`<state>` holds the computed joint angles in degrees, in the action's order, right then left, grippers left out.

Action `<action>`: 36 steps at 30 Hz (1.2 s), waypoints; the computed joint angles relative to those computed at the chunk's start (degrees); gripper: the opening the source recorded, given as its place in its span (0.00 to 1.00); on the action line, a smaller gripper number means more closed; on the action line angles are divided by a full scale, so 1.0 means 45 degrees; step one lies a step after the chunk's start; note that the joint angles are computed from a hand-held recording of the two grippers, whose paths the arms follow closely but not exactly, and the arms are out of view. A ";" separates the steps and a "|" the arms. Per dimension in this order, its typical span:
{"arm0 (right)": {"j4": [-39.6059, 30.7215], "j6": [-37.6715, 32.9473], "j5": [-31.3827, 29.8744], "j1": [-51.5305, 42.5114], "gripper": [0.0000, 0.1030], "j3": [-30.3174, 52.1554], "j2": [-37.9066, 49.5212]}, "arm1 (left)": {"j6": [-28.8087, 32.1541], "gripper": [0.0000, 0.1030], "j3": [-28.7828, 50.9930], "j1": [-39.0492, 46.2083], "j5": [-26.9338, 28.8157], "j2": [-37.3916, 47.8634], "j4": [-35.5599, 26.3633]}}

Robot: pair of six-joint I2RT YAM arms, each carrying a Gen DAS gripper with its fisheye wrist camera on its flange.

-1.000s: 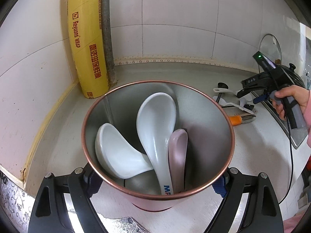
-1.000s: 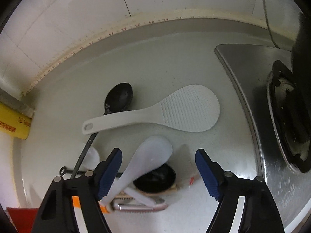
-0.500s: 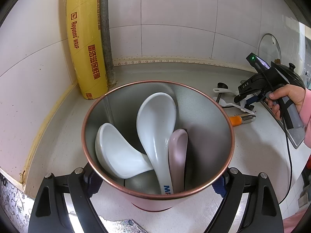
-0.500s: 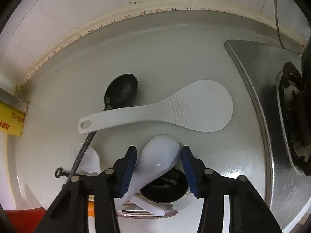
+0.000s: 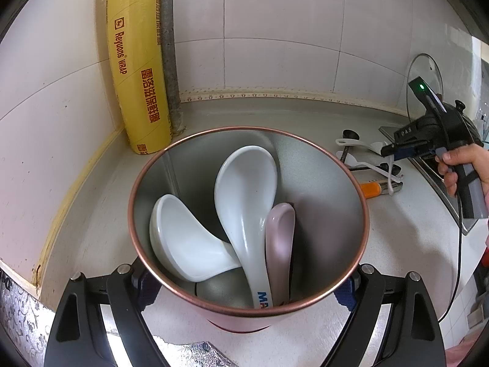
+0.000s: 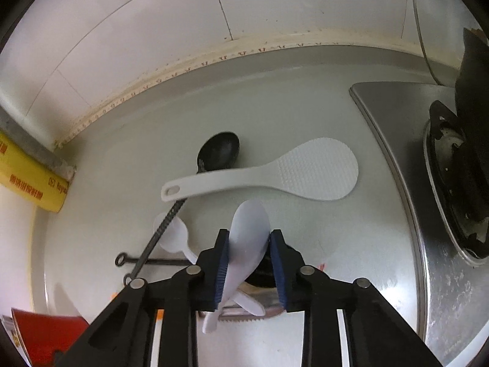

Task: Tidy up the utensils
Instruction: 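Grasp the small white spoon with the right tool, then lift the small white spoon and carry it over the red holder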

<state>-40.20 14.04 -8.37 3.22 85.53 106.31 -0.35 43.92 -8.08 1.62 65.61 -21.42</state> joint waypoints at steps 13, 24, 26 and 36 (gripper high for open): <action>0.0314 -0.0529 -0.0559 -0.0899 0.08 -0.1355 -0.0746 | -0.0049 0.87 -0.0067 -0.0011 -0.0026 -0.0089 -0.0016; 0.1921 -0.0220 -0.0283 -0.0421 0.08 -0.3465 -0.3047 | -0.0066 0.87 -0.0025 -0.0015 -0.0045 -0.0061 -0.0049; 0.2307 -0.0152 -0.0146 -0.0202 0.08 -0.4016 -0.3683 | -0.0083 0.87 -0.0058 -0.0010 -0.0056 -0.0103 -0.0067; 0.2857 0.0454 0.0185 0.0996 0.08 -0.5503 -0.6156 | -0.0075 0.87 -0.0136 -0.0413 -0.0033 -0.0346 -0.0336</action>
<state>-27.35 16.08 -7.54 7.71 60.77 78.60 -0.69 43.30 -9.94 1.48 64.05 -22.93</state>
